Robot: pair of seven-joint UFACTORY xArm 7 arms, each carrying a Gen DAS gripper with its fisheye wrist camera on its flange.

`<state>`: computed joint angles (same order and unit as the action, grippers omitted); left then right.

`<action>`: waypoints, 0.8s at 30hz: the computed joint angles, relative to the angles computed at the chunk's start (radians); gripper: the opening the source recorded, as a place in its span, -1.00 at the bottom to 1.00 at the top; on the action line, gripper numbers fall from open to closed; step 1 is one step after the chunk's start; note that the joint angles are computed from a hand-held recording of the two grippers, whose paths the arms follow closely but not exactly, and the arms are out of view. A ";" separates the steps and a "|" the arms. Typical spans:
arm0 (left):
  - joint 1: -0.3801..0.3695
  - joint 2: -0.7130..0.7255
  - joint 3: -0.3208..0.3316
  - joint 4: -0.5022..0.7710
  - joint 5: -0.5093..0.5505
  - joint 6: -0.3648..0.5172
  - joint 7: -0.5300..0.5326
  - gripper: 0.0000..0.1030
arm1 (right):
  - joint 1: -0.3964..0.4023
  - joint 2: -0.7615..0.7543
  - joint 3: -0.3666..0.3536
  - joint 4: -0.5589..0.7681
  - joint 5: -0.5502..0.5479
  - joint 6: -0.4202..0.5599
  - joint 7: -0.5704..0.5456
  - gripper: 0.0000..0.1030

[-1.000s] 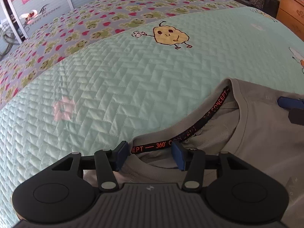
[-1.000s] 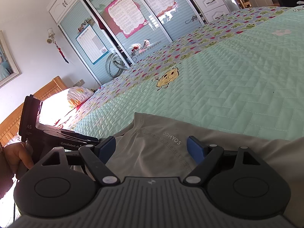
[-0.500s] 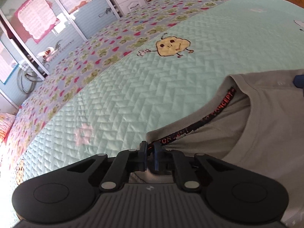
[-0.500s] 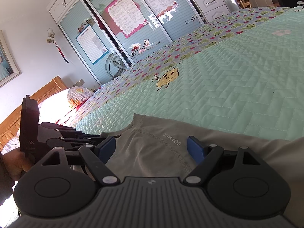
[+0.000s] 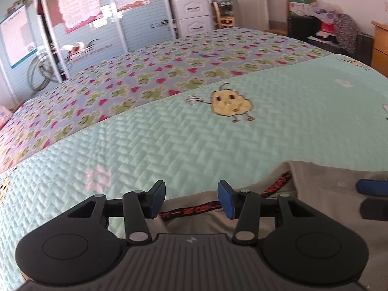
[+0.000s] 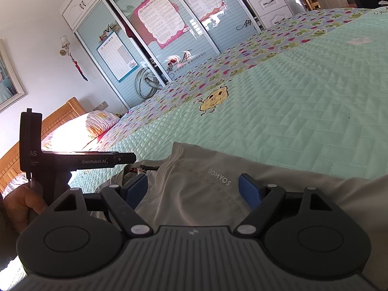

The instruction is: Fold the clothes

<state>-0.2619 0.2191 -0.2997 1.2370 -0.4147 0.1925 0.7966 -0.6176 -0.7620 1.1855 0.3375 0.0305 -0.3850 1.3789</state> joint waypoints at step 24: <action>-0.163 0.200 0.077 0.203 0.270 0.016 -0.298 -0.25 | 0.015 -0.135 0.018 -0.034 0.072 0.044 0.092 0.60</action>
<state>-0.4249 0.4186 -0.2225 1.4402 -0.1446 0.2090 0.4987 -0.6022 -0.8968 1.2034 0.3034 0.1026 -0.3409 1.4712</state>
